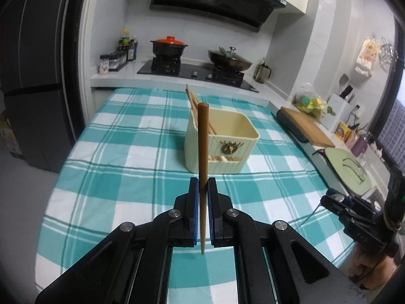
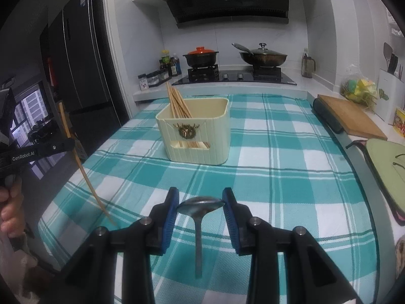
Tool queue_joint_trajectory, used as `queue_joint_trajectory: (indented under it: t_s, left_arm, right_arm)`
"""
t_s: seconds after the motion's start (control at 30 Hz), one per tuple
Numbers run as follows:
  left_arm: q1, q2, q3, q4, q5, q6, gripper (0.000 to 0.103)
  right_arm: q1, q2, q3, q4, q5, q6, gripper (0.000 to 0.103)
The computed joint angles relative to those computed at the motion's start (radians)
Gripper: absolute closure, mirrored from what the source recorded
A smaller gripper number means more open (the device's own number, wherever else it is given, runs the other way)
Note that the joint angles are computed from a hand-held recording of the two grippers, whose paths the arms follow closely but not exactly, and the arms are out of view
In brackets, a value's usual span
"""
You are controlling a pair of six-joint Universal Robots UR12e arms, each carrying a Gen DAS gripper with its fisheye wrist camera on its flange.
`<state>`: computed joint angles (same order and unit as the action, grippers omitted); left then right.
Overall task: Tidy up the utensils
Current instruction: 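Carry the chopstick and spoon up over the cream holder with both grippers, then release the chopstick and spoon into the holder and withdraw both grippers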
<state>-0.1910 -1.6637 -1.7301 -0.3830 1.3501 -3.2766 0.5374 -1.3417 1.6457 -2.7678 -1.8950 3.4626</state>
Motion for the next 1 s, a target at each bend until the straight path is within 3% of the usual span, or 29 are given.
queue_joint_trajectory:
  t_s: [0.37, 0.77, 1.0]
  left_arm:
    - [0.02, -0.067, 0.17, -0.005, -0.065, -0.008, 0.098]
    - [-0.015, -0.277, 0.479, 0.018, -0.012, -0.047, 0.098]
    - [-0.039, -0.383, 0.574, -0.108, 0.021, -0.044, 0.098]
  right_arm:
    - [-0.037, 0.05, -0.162, -0.002, 0.041, -0.11, 0.067]
    - [-0.092, 0.213, -0.474, 0.037, 0.084, -0.241, 0.068]
    - [-0.126, 0.304, -0.577, 0.105, 0.126, -0.223, 0.067]
